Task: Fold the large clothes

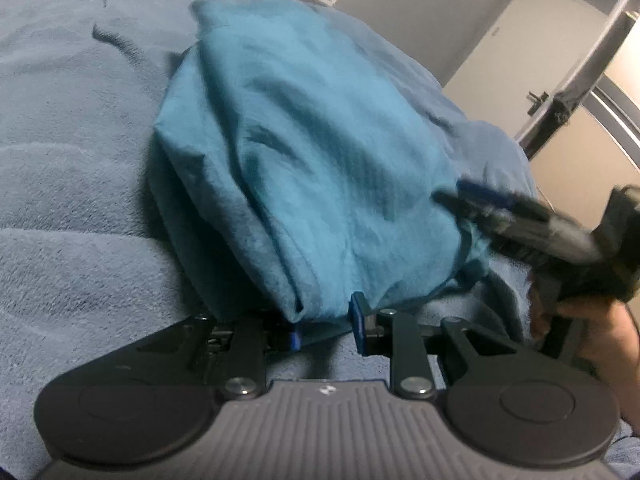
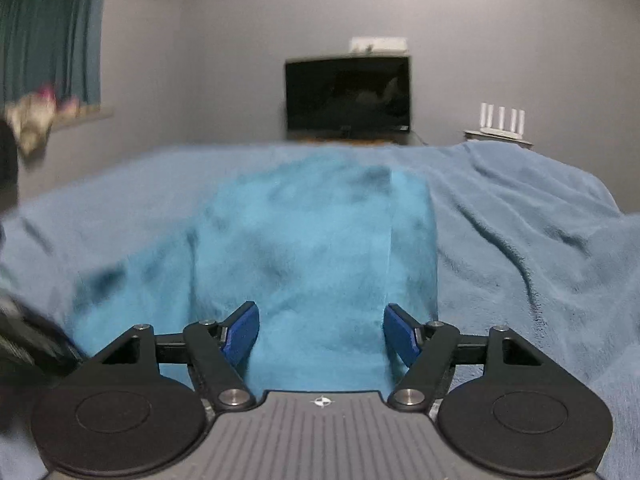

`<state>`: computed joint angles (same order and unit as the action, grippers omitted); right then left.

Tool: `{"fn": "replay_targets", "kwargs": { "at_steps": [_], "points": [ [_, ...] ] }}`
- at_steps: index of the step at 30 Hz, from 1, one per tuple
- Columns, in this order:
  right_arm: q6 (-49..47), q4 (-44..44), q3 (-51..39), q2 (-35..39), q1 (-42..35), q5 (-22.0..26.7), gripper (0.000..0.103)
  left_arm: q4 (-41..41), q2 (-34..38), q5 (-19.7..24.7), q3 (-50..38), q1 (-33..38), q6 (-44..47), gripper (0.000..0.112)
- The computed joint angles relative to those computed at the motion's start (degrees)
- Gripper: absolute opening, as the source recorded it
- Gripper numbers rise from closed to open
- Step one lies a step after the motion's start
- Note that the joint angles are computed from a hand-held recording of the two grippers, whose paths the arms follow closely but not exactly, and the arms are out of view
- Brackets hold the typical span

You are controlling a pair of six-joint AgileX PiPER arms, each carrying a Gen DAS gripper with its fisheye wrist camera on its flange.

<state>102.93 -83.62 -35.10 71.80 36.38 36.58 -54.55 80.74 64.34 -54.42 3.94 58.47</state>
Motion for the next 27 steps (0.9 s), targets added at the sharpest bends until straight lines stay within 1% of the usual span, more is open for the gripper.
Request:
{"fn": "replay_targets", "kwargs": {
  "at_steps": [1, 2, 3, 4, 5, 6, 7, 8, 10, 11, 13, 14, 16, 18, 19, 20, 22, 24, 25, 26, 27],
  "points": [
    [-2.7, 2.5, -0.5, 1.0, 0.1, 1.0, 0.068, -0.9, 0.5, 1.1, -0.5, 1.0, 0.3, 0.021],
    [-4.0, 3.9, -0.6, 1.3, -0.7, 0.6, 0.068, -1.3, 0.2, 1.1, -0.9, 1.6, -0.1, 0.026],
    [-4.4, 5.5, -0.9, 1.2, -1.6, 0.3, 0.068, -1.1, -0.7, -0.2, -1.1, 2.0, -0.2, 0.04],
    [-4.8, 6.9, -1.7, 1.5, -2.4, 0.4, 0.068, -1.1, -2.1, -2.0, -1.1, 2.4, -0.4, 0.048],
    [-4.1, 7.5, -1.8, 0.9, -2.8, 0.5, 0.068, -2.1, -3.8, -3.8, -0.7, 3.2, -0.2, 0.061],
    [-1.6, 6.6, -0.8, -0.9, -2.7, 0.4, 0.068, -4.2, -5.5, -6.1, 0.3, 3.9, 0.9, 0.07],
    [0.7, 5.2, 0.2, -2.7, -2.5, 0.5, 0.068, -7.1, -7.4, -9.4, 2.0, 4.2, 2.7, 0.073],
    [2.3, 4.3, 1.6, -4.7, -1.2, 2.1, 0.069, -10.1, -9.3, -13.3, 3.8, 3.6, 4.7, 0.077],
    [6.2, -0.2, 2.5, -5.7, 1.1, 4.1, 0.07, -15.5, -11.0, -18.0, 5.8, 1.3, 10.6, 0.077],
    [6.3, -1.2, 2.6, -6.1, 1.9, 4.3, 0.07, -17.0, -11.3, -19.9, 6.3, -0.7, 13.0, 0.077],
    [7.4, -4.3, 2.8, -5.7, 4.0, 4.2, 0.067, -18.4, -11.6, -27.0, 6.9, -8.2, 17.2, 0.077],
    [7.0, -5.6, 2.6, -5.1, 3.9, 3.2, 0.066, -18.2, -11.2, -29.8, 6.5, -11.6, 18.8, 0.077],
    [3.2, -5.0, 1.4, -3.0, 5.8, 3.5, 0.06, -18.1, -8.4, -35.3, 4.1, -18.1, 20.5, 0.077],
    [0.8, -5.1, 0.8, -1.1, 6.8, 3.9, 0.059, -16.4, -4.6, -38.4, 0.1, -22.8, 19.1, 0.077],
    [0.4, -5.1, 0.7, -0.9, 7.1, 4.1, 0.059, -12.9, -2.1, -38.5, -2.9, -24.4, 16.1, 0.077],
    [0.1, -5.0, 0.8, -1.0, 6.7, 3.4, 0.059, -7.2, 0.8, -37.9, -6.7, -26.0, 11.3, 0.077],
    [-2.0, -2.8, 0.4, -0.8, 4.7, 0.5, 0.059, 4.3, 7.3, -35.7, -14.3, -28.3, 2.5, 0.077],
    [-2.3, -1.8, 0.7, -0.4, 2.0, -2.9, 0.059, 15.0, 12.3, -33.9, -19.3, -29.3, -5.5, 0.076],
    [-2.4, -1.5, 1.0, -0.5, 1.4, -3.7, 0.059, 17.8, 13.0, -34.1, -19.4, -29.3, -7.2, 0.076],
    [-2.7, -1.2, 1.1, -0.5, 0.6, -4.7, 0.059, 18.2, 13.1, -33.9, -18.8, -28.3, -6.8, 0.076],
    [-3.4, -0.7, 1.2, -0.6, -0.2, -5.9, 0.059, 16.9, 12.6, -33.8, -17.1, -26.9, -5.5, 0.076]
  ]
}}
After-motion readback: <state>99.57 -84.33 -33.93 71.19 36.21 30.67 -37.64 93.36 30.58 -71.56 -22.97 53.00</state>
